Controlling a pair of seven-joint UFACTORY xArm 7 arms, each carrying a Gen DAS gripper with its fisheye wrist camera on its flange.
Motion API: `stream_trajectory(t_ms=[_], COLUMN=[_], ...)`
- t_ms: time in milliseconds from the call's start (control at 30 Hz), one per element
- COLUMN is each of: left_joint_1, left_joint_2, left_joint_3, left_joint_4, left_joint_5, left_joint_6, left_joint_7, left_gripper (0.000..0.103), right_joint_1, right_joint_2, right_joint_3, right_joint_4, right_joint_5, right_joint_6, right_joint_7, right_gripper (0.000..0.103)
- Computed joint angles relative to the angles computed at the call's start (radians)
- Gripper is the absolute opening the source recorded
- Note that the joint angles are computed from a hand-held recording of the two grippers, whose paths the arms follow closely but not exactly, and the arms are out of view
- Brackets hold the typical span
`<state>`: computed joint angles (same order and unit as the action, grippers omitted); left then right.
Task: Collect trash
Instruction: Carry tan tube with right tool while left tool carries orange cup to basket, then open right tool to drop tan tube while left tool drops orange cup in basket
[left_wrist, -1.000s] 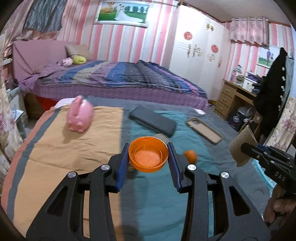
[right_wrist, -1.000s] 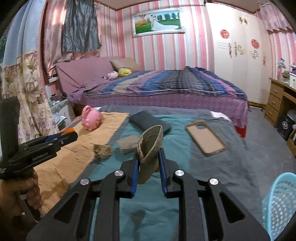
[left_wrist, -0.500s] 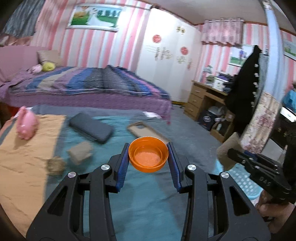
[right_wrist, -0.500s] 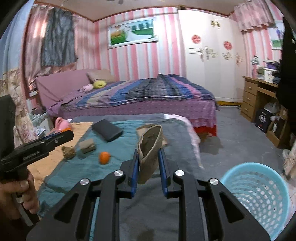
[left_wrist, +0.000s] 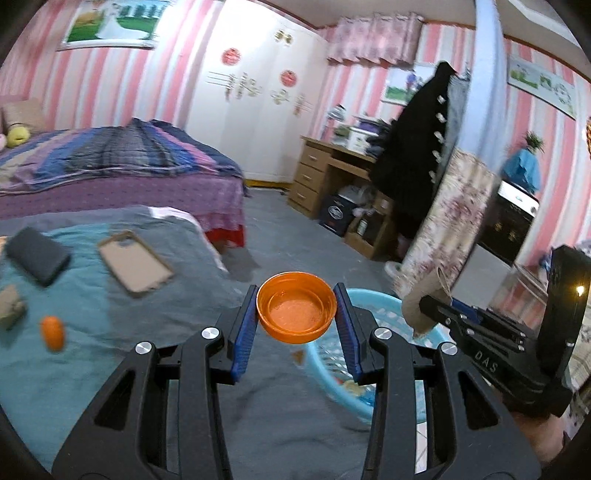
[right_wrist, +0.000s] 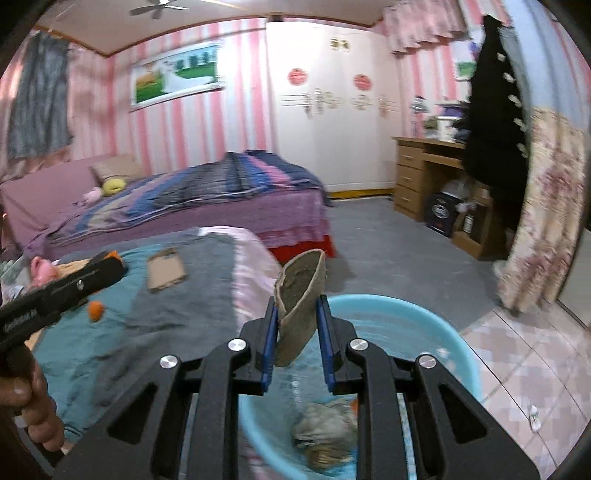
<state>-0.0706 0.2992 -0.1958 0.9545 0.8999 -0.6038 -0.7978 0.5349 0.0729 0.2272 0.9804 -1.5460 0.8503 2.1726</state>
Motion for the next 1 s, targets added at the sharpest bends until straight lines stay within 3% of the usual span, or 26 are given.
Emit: stream_trajectory(t_ms=[300,500,867,1000], left_joint_1=[-0.05,0.001,-0.011,-0.014], left_joint_2=[0.076,0.128,0.135,0.129], left_joint_3=[-0.053,-0.117,-0.118,-0.122], left_joint_4=[0.072,0.155,0.166,0.17], left_joint_5=[-0.051,0.079,0.088,0.094], left_joint_6=[0.052,0.088,0.092,0.109], left_joint_7=[0.058,-0.032,-0.04,-0.042], left_gripper=[0.039,0.039,0.039,0.039], right_joint_1=[-0.06,-0.084,-0.086,-0.085], right_joint_2=[-0.087,-0.099,-0.091,-0.094], right_joint_3=[-0.005,0.002,0.008,0.007], right_joint_4=[-0.112,-0.129,-0.129,-0.131], right_joint_5=[0.013,0.043,0.073,0.087], right_joint_6=[-0.04,-0.044,-0.025,-0.013], right_joint_7=[0.019,0.009,0.006,0.019], right_gripper=[0.021,0.021,0.022,0.029])
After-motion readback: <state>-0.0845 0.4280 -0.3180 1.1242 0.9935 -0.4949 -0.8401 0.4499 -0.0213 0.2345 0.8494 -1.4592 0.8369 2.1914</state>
